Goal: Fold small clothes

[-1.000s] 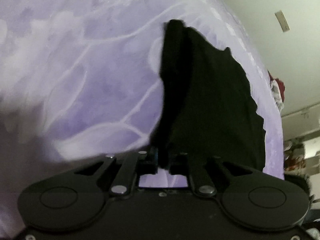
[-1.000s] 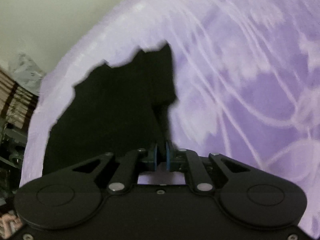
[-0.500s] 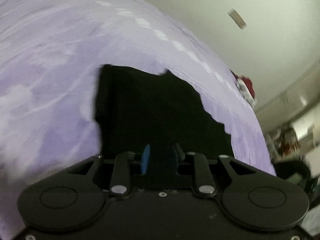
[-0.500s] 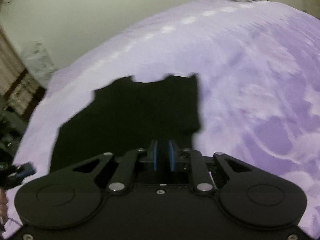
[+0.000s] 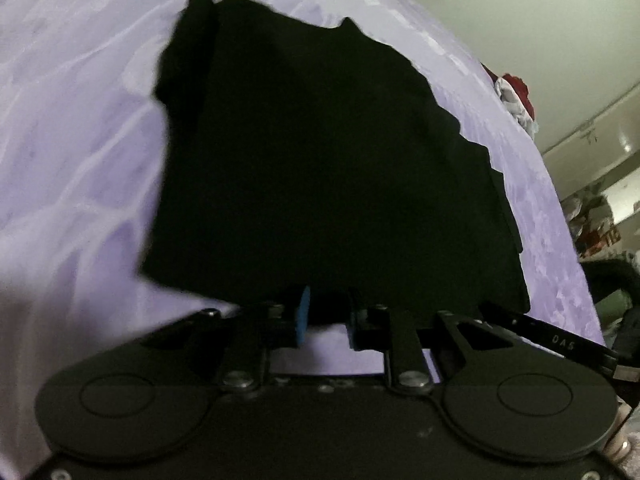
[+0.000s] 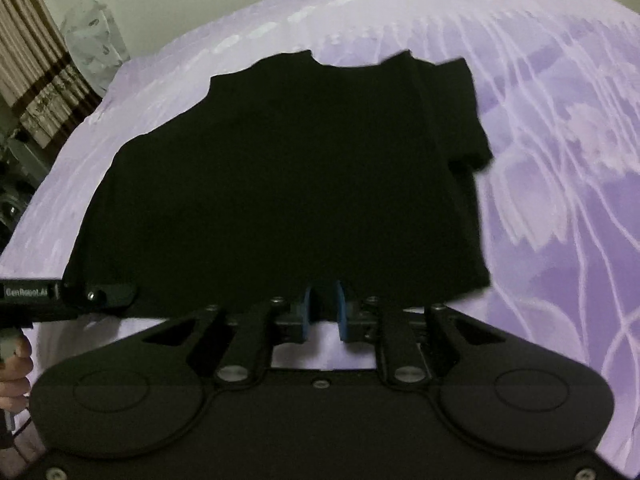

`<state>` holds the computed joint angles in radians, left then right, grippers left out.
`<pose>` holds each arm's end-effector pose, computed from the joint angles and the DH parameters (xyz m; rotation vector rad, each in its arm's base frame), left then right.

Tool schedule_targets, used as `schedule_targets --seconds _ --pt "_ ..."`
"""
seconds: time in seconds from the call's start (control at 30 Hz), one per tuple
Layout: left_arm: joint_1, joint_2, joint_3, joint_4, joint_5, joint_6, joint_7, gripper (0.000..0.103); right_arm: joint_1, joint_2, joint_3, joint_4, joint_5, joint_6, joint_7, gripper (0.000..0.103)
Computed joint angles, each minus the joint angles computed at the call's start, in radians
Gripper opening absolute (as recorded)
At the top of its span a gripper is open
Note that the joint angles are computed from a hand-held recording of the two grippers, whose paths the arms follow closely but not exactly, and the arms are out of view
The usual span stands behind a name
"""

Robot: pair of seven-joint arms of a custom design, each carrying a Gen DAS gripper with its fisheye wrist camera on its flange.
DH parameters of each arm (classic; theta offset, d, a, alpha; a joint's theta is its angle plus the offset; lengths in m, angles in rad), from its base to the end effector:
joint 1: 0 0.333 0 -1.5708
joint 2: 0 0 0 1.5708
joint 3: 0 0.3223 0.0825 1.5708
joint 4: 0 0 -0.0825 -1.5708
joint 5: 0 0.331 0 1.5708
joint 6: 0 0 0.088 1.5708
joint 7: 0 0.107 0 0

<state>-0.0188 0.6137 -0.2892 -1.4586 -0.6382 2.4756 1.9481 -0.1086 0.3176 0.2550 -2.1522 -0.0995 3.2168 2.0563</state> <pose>0.6847 -0.1650 0.4104 1.8052 -2.1324 1.0747 0.5801 0.0831 0.3929 -1.4538 1.9318 -0.3913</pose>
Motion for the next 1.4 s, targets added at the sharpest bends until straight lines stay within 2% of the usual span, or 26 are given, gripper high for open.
schedule_targets --seconds 0.1,0.17,0.27,0.3,0.37,0.4,0.47,0.53,0.63,0.7,0.73,0.83,0.87,1.0,1.2,1.4 --pt "0.028 -0.025 -0.006 -0.044 -0.037 -0.016 0.001 0.015 -0.139 -0.006 0.139 -0.034 0.037 0.015 -0.008 0.001" --pt "0.035 -0.059 0.002 -0.087 -0.037 -0.017 0.017 0.015 -0.130 -0.015 0.132 -0.034 0.040 0.002 0.006 0.001" --pt "0.045 -0.104 0.006 -0.125 -0.072 -0.001 0.019 0.018 -0.009 -0.045 0.021 -0.022 0.033 -0.051 0.035 0.002" --pt "0.051 -0.126 0.002 -0.150 -0.103 0.033 0.033 0.023 -0.004 -0.043 0.020 -0.010 0.036 -0.060 0.035 0.006" --pt "0.059 -0.170 -0.009 -0.210 -0.179 0.132 0.074 0.030 -0.055 -0.047 0.094 -0.009 0.090 -0.018 -0.034 0.009" --pt "0.050 -0.186 0.005 -0.229 -0.191 0.183 0.054 0.035 -0.053 -0.039 0.098 0.004 0.093 0.002 -0.050 0.009" --pt "0.023 -0.194 0.034 -0.252 -0.184 0.254 -0.030 0.040 0.031 -0.029 0.022 0.041 0.063 0.020 -0.022 0.009" --pt "0.017 -0.183 0.047 -0.254 -0.174 0.263 -0.113 0.040 0.077 0.006 -0.013 0.101 0.049 0.015 0.007 0.009" --pt "0.030 -0.171 0.019 -0.278 -0.212 0.310 -0.135 0.043 0.223 0.074 -0.152 0.199 0.022 0.002 0.082 0.009" --pt "0.036 -0.166 -0.008 -0.291 -0.245 0.356 -0.120 0.048 0.336 0.113 -0.266 0.249 -0.003 -0.018 0.144 0.009" --pt "0.046 -0.162 -0.028 -0.296 -0.276 0.377 -0.101 0.049 0.362 0.129 -0.292 0.268 -0.014 -0.035 0.167 0.009" --pt "0.063 -0.144 -0.067 -0.289 -0.345 0.416 -0.060 0.052 0.380 0.139 -0.304 0.268 -0.044 -0.057 0.211 0.009" --pt "0.052 -0.128 -0.073 -0.275 -0.356 0.437 -0.064 0.052 0.392 0.138 -0.317 0.257 -0.058 -0.050 0.224 0.009" --pt "0.078 -0.072 -0.124 -0.218 -0.437 0.478 -0.020 0.053 0.432 0.117 -0.366 0.187 -0.110 0.003 0.260 0.009" --pt "0.096 0.018 -0.168 -0.101 -0.505 0.498 0.015 0.054 0.434 0.094 -0.373 0.124 -0.128 0.055 0.271 0.009" --pt "0.010 0.111 -0.067 0.055 -0.317 0.459 -0.204 0.054 0.374 0.112 -0.307 0.154 -0.120 0.036 0.266 0.009"
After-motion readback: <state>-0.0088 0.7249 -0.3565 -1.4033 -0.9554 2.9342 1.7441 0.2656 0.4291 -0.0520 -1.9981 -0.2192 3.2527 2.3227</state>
